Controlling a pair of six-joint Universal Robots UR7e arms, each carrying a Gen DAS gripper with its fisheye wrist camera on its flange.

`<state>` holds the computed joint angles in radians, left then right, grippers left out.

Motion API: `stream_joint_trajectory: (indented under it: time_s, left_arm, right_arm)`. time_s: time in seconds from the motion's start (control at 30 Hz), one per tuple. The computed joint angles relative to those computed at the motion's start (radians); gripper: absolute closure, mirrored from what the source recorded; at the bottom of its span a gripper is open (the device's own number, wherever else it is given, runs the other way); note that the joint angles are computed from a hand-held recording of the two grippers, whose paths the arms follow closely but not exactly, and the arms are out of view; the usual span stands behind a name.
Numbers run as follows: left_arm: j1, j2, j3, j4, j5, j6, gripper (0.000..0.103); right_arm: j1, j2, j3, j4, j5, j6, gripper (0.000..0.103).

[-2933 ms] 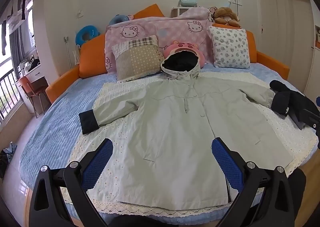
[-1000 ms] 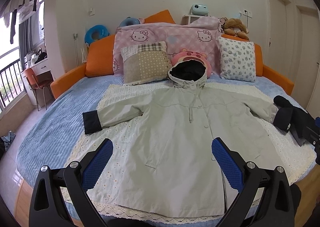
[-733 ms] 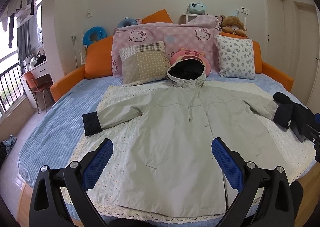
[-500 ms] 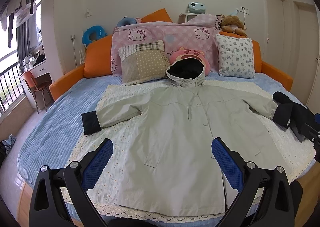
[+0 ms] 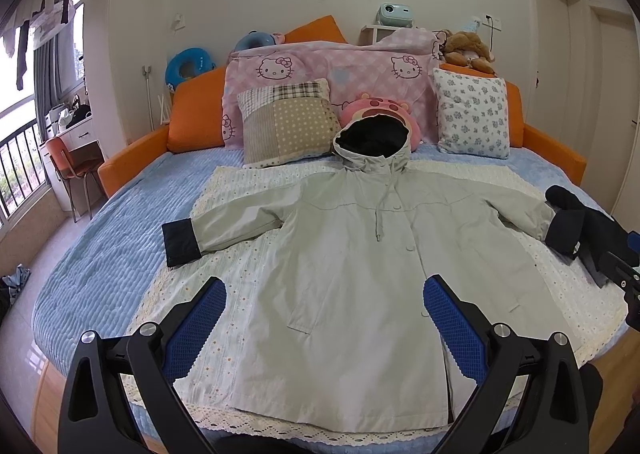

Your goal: Fold large clothes

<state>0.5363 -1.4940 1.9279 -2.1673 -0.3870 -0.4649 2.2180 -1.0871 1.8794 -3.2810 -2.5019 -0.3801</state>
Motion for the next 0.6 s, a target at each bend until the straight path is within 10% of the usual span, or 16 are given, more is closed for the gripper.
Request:
stream_joint_trajectory:
  time_s: [0.6]
  left_arm:
    - [0.063, 0.187, -0.1, -0.271, -0.159, 0.231, 0.003]
  right_arm:
    - [-0.047, -0.013, 0.021, -0.077, 0.033, 0.021, 0.02]
